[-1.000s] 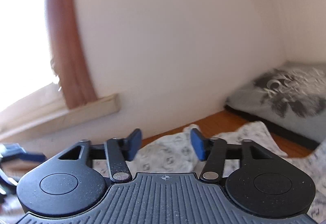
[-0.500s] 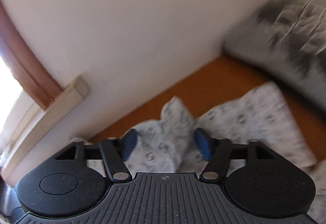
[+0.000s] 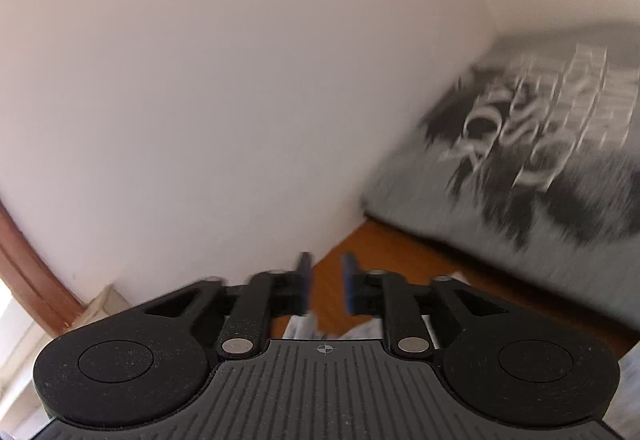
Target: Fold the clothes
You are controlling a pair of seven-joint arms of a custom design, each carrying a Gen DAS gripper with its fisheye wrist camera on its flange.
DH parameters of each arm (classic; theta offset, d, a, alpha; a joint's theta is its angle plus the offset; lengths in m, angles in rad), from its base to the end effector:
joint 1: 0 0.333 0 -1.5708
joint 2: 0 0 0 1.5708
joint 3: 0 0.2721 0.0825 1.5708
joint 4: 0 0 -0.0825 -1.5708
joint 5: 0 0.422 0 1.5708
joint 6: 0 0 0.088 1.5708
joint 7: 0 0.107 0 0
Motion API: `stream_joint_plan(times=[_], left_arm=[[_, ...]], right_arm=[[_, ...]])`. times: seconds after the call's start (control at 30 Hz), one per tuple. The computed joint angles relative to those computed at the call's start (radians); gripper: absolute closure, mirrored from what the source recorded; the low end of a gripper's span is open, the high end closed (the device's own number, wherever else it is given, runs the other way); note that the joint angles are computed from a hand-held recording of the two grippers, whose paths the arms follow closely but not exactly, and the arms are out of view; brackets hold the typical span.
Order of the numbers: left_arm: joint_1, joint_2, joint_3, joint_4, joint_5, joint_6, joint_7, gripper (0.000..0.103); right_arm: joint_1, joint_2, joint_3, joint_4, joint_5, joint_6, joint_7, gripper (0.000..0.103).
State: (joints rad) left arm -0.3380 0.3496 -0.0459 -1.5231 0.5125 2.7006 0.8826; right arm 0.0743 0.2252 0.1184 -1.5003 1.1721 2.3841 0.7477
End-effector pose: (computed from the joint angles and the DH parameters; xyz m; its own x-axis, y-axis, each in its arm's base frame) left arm 0.6772 -0.2864 0.5024 -0.0810 -0.9954 0.0508 -0.6290 0.0115 -0.7773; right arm 0.6933 0.1357 0.5726 0.5660 -0.6466 -0.5115 -0.6195 0.0758 -0.7813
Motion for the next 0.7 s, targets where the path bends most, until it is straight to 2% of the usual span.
stream_joint_plan(times=[0.1,0.13,0.23,0.33,0.47,0.5,0.57,0.6,0.63,0.7], left_arm=[[-0.002,0.003,0.001,0.006,0.002,-0.007,0.001,0.000],[-0.003,0.003,0.001,0.006,0.003,-0.008,0.000,0.000],[-0.003,0.001,0.001,0.004,0.003,-0.011,-0.002,0.000],[-0.006,-0.004,0.003,0.001,0.012,-0.023,-0.010,0.000],[0.001,-0.018,-0.001,-0.013,0.013,-0.030,-0.019,0.000],[0.003,-0.018,-0.004,-0.012,0.012,-0.033,-0.014,0.000],[0.007,-0.021,-0.007,-0.014,0.010,-0.034,-0.010,0.000],[0.009,-0.023,-0.009,-0.016,0.009,-0.034,-0.008,0.000],[0.011,-0.024,-0.010,-0.015,0.007,-0.035,-0.007,0.000],[0.010,-0.011,-0.011,0.004,0.005,-0.042,-0.008,0.000]], right_arm=[[-0.015,-0.017,-0.018,0.008,-0.058,-0.044,-0.094,0.068],[-0.013,-0.024,-0.027,0.008,-0.111,-0.048,-0.121,0.060],[0.007,-0.054,-0.046,-0.026,-0.300,-0.017,-0.170,0.049],[0.008,-0.058,-0.061,-0.037,-0.418,-0.045,-0.149,0.047],[-0.003,-0.041,-0.053,-0.035,-0.421,-0.095,-0.146,0.048],[-0.004,-0.039,-0.050,-0.036,-0.416,-0.097,-0.150,0.050],[-0.003,-0.049,-0.044,-0.062,-0.397,-0.056,-0.171,0.072],[0.006,-0.059,-0.043,-0.083,-0.397,0.002,-0.166,0.077],[0.015,-0.067,-0.041,-0.102,-0.399,0.061,-0.160,0.090],[0.018,-0.075,-0.037,-0.120,-0.360,0.134,-0.158,0.092]])
